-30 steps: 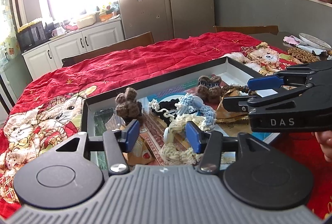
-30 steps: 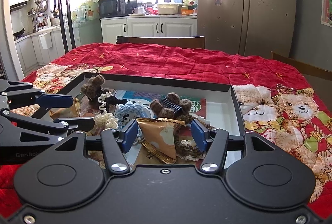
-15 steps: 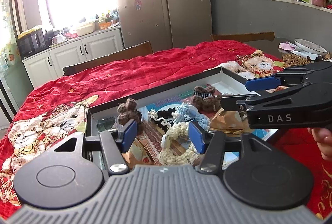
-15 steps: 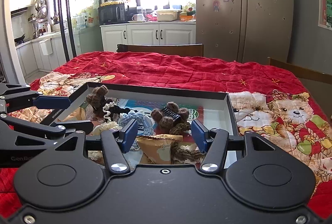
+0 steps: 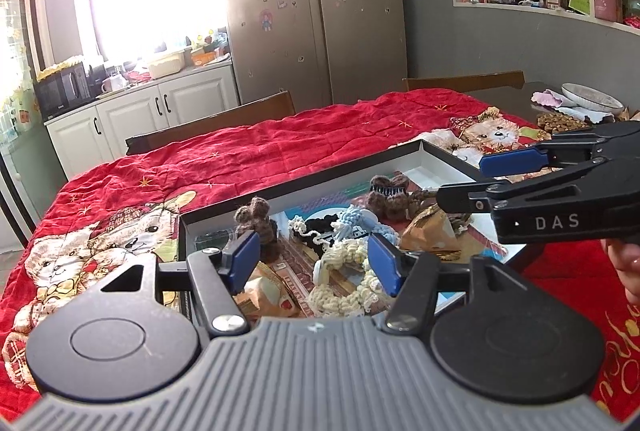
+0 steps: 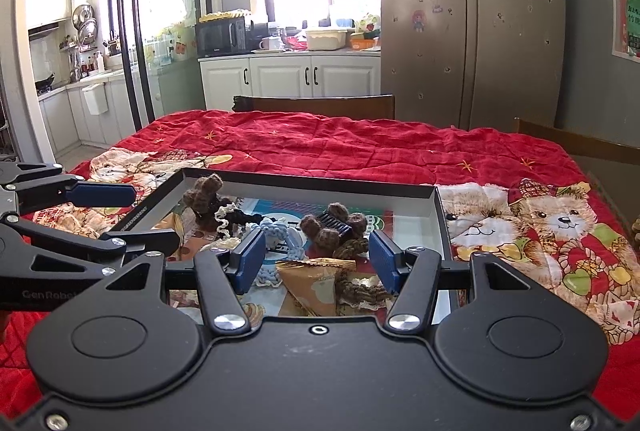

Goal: Organize objects
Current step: 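Withdraw both tools from the box toward the blue binder clips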

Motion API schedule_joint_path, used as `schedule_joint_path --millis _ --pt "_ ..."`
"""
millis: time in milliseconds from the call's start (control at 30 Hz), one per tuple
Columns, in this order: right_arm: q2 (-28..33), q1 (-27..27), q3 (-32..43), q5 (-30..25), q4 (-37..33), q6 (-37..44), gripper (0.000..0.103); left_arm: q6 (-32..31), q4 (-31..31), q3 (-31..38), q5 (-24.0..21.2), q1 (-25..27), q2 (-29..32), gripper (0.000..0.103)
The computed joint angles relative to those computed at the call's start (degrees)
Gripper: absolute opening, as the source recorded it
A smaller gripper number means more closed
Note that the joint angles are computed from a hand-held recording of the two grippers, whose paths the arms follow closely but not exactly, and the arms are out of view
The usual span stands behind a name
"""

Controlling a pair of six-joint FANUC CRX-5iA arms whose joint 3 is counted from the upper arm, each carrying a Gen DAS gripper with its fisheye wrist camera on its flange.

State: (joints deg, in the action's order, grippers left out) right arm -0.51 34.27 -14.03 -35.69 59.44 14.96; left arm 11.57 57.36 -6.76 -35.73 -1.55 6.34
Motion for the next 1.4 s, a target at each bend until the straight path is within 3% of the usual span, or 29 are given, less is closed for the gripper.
schedule_joint_path --millis 733,1400 --pt "-5.89 5.31 -3.77 -3.6 -2.46 0.78 0.058 -5.07 4.56 -5.94 -4.04 3.66 -5.1 0.077" --pt "-6.65 13.65 -7.13 -1.82 -5.11 6.44 0.058 -2.91 2.73 -8.94 -10.82 8.17 -6.76 0.077"
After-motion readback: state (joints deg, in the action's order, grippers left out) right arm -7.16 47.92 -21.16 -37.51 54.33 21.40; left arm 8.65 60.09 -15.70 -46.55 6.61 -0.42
